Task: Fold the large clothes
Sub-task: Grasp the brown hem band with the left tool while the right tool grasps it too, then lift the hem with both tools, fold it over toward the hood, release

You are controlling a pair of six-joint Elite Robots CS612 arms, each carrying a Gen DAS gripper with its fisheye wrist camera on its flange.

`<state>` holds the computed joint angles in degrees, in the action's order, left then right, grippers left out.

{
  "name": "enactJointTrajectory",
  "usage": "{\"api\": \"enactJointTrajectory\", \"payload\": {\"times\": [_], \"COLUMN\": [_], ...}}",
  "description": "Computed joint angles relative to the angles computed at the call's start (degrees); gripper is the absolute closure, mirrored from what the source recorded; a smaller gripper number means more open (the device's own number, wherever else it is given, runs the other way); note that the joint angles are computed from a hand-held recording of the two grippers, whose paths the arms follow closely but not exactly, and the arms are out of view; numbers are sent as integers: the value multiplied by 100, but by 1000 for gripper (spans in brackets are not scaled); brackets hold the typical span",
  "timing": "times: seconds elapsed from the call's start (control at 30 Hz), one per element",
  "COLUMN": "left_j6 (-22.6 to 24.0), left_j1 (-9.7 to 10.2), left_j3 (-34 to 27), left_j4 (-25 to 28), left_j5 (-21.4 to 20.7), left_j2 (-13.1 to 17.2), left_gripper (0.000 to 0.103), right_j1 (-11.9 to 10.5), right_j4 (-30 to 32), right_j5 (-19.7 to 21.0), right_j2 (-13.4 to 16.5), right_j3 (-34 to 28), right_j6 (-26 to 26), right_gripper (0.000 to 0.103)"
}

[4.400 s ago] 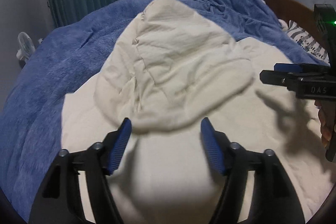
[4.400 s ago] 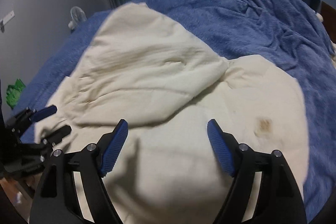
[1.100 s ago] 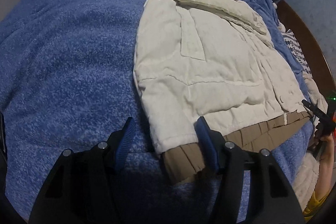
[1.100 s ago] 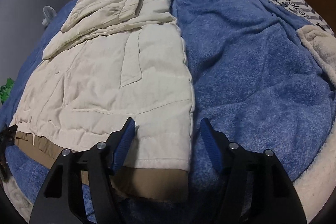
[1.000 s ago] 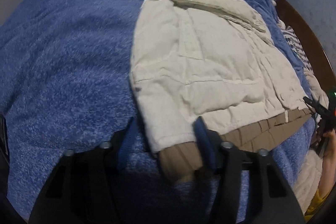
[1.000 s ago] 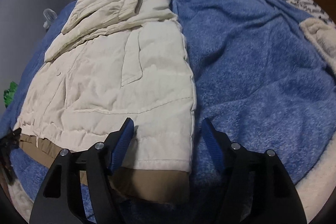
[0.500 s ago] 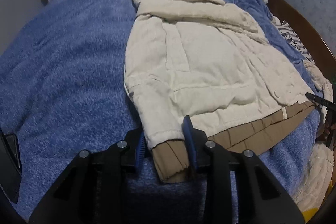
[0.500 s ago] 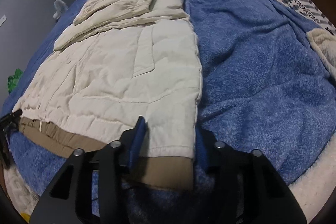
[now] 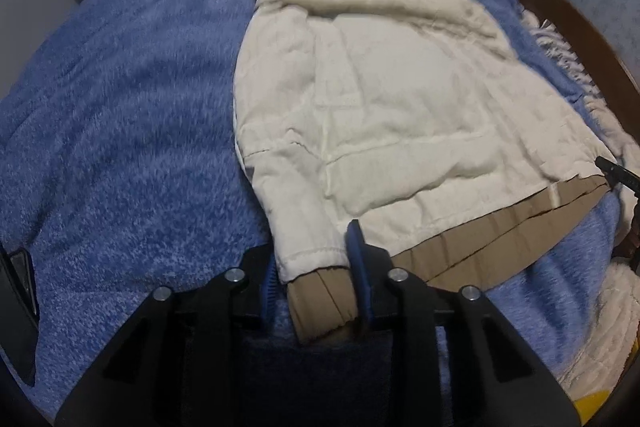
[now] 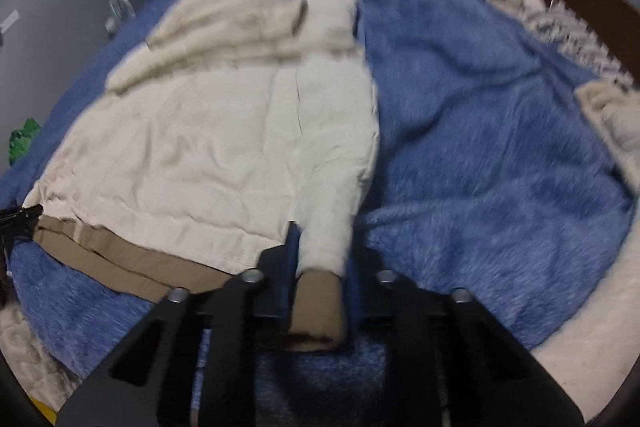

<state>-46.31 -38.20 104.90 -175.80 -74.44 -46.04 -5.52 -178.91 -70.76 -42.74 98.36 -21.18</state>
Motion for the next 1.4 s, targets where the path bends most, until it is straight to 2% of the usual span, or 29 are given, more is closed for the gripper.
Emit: {"api": "enactJointTrajectory", "payload": {"times": [0.03, 0.13, 0.17, 0.23, 0.33, 0.43, 0.53, 0.73, 0.93, 1.1, 1.27, 1.4], "left_j6": [19, 31, -5, -84, -10, 140, 209, 440, 895, 1192, 1030, 1009], "left_j1": [-17, -22, 0, 23, -15, -51, -11, 188, 360, 589, 904, 1170], "left_j3": [68, 273, 328, 351, 291, 249, 202, 65, -246, -706, -1364, -2070], "left_j4": [-256, -1190, -1536, -1787, -1711, -1738, -1798, -1908, -1683, -1427, -979, -308], "left_j5": [77, 204, 182, 190, 371, 534, 459, 183, 107, 13, -197, -211], "left_j2": [-21, -68, -69, -75, -107, -162, -214, -258, -288, -214, -5, 239], "left_gripper": [81, 88, 89, 91, 92, 92, 92, 92, 92, 92, 92, 92], "right_j1": [-32, -50, -84, -118, -103, -95, -57, 96, 167, 318, 457, 603], "right_j4": [-294, -825, -995, -1286, -1539, -1428, -1295, -1316, -1020, -744, 93, 1068], "right_j5": [239, 468, 700, 947, 986, 1090, 1130, 920, 882, 621, 595, 242], "right_j2": [-26, -47, -43, -28, -3, -30, -96, -105, -50, 142, 527, 986], "right_j3": [88, 205, 227, 235, 190, 115, 28, -242, -664, -1305, -2417, -3600], "right_j6": [-16, -9, 92, 285, 424, 642, 869, 934, 949, 720, 966, 1081], "right_gripper": [92, 94, 94, 94, 94, 95, 95, 95, 95, 95, 95, 95]}}
